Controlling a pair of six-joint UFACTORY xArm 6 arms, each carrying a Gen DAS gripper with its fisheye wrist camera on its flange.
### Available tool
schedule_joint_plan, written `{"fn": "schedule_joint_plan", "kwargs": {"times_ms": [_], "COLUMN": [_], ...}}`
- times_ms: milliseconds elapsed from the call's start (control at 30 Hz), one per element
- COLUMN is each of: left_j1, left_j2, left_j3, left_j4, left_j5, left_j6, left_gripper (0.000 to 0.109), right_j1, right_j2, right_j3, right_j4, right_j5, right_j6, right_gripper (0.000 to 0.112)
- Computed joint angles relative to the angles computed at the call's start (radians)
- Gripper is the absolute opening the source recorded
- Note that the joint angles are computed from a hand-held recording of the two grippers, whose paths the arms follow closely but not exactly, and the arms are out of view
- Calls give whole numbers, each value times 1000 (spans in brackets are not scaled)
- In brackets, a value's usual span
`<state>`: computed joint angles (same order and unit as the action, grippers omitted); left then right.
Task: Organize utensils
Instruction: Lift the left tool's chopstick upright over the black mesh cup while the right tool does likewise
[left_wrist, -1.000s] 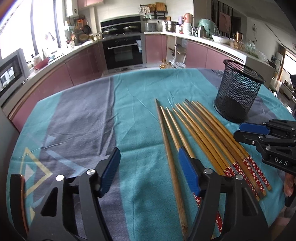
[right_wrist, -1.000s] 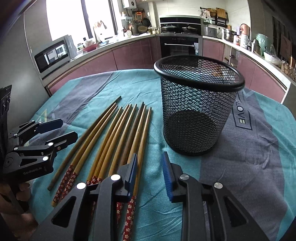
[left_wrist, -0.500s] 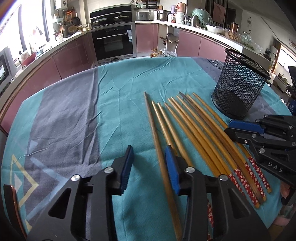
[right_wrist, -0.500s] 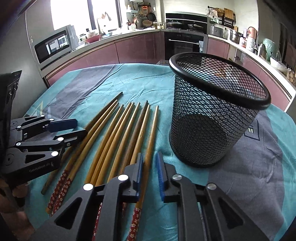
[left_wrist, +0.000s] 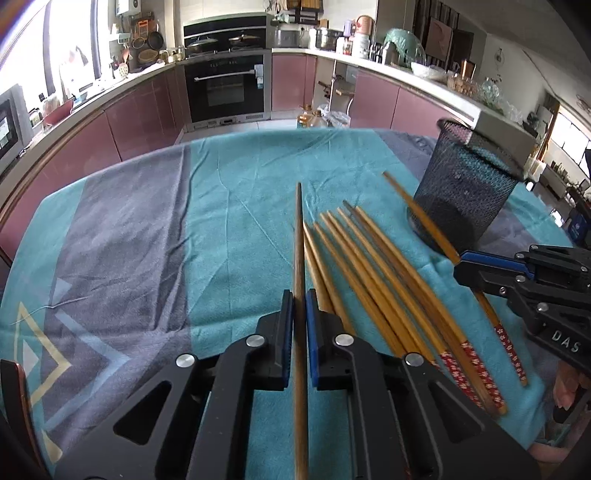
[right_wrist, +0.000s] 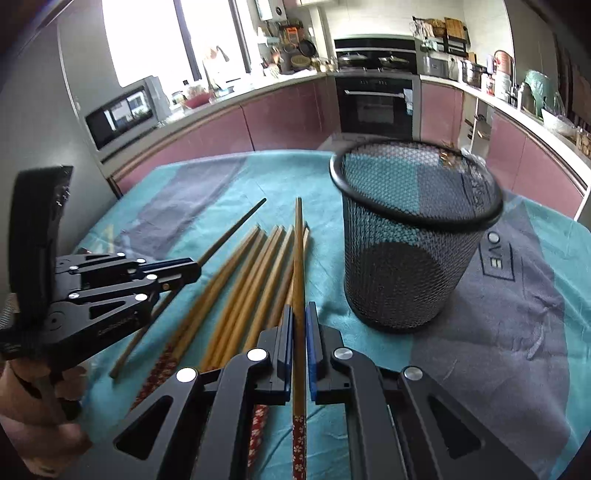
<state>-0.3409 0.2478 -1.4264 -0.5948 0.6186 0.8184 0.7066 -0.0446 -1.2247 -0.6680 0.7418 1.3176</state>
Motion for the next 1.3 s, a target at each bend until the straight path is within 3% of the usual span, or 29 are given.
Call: {"fn": "schedule_joint_plan", "kwargs": {"times_ms": [100, 333, 567, 867, 967, 1133, 1300], "left_j1": [21, 81, 117, 83, 52, -8, -69], "left_j2": [-37, -101, -134, -75, -38, 31, 64], "left_j3": [14, -42, -120, -314, -390, -485, -486], "left_j4": [-66, -234, -372, -489, -506, -472, -385], "left_j5": [34, 205, 330, 376, 354, 333, 309], "left_j6": [52, 163, 208, 173, 144, 92, 54], "left_gripper": [8, 8, 8, 8, 8, 8, 8], "right_j1": [10, 14, -1, -47, -61, -104, -144], "right_j2": [-37, -127, -190, -235, -232, -223, -189], "right_j3": [12, 39, 45, 2, -27, -40, -24], "right_j4": [-46, -140, -235, -325, -359, -379, -309], "right_j5": [-11, -29, -28, -20, -6, 7, -14], "right_j6": [22, 74, 126, 119, 117, 115, 84], "right_gripper": [6, 6, 6, 6, 6, 6, 6]}}
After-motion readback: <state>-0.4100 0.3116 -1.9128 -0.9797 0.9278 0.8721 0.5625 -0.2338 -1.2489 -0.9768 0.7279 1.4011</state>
